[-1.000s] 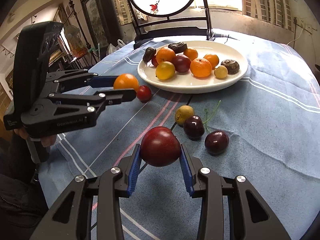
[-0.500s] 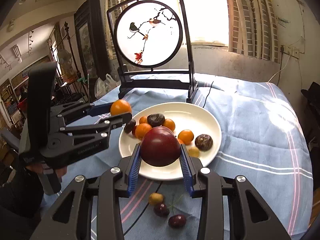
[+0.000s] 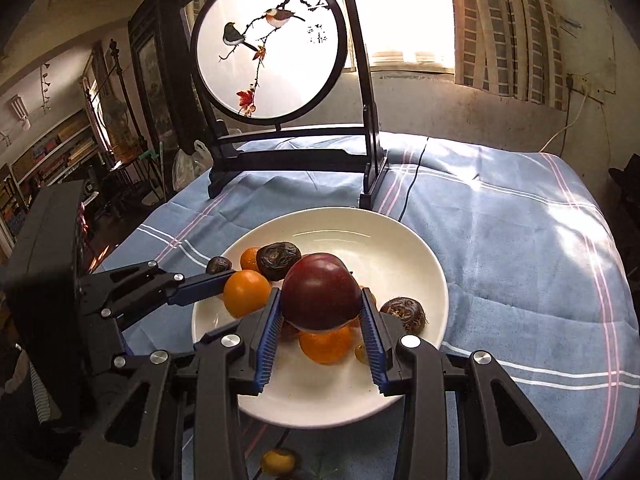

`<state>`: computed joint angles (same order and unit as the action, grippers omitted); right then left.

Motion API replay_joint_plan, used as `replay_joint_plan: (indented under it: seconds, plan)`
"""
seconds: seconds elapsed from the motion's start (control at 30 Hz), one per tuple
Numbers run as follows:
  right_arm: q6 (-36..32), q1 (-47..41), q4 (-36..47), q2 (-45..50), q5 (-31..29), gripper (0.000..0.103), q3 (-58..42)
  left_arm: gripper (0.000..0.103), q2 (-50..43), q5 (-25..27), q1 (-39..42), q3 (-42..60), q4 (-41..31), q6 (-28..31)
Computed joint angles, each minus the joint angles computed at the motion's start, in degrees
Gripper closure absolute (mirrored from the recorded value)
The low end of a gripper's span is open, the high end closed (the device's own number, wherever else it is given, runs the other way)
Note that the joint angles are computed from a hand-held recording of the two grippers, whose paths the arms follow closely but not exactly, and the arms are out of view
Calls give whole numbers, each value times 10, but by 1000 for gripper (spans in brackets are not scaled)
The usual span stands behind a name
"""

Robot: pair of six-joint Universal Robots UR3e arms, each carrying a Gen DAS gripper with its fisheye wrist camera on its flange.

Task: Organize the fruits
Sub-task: 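Lower the orange and red plum onto the plate and open both tools, then grasp a red tomato with the left tool while the right tool grasps a dark cherry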

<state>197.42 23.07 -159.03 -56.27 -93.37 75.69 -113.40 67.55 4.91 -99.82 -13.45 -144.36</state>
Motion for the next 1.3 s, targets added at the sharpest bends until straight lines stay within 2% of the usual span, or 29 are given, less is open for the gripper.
replay_joint_plan:
  seconds: [0.23,0.3,0.37,0.43,0.5,0.57,0.73,0.83,0.93,1.03,1.1,1.2,1.3]
  plan:
    - [-25,-11,18,47,14,65,-67,63,-29,38,-15,-7,54,7]
    - [-28,-12,39,66,14,65,-98,55,-30,35,-10,-3,56,1]
    - [-30,-13,57,87,14,64,-127,39,-30,36,-6,-7,77,-3]
    - [-36,-16,80,109,25,63,-160,35,-27,30,2,-6,74,-1]
    - [-34,-10,83,126,7,55,-181,34,-24,29,7,-4,74,-4]
    - [-31,-8,76,127,1,55,-180,31,-21,22,14,0,64,-1]
    - [-12,-5,25,55,-2,54,-76,30,6,0,39,-3,57,-17]
    - [-10,5,-5,-15,-1,54,19,29,48,-47,72,-24,40,-21]
    - [-17,30,-25,-77,-14,53,103,24,87,-83,109,-51,10,-9]
    - [-18,67,-36,-109,-28,53,160,24,109,-90,139,-74,-34,20]
    - [-19,92,-50,-124,-46,53,195,24,121,-85,157,-101,-36,36]
    - [4,111,-57,-151,-85,53,246,24,139,-96,190,-144,-51,87]
    - [18,116,-64,-170,-83,53,298,24,149,-99,211,-173,-82,144]
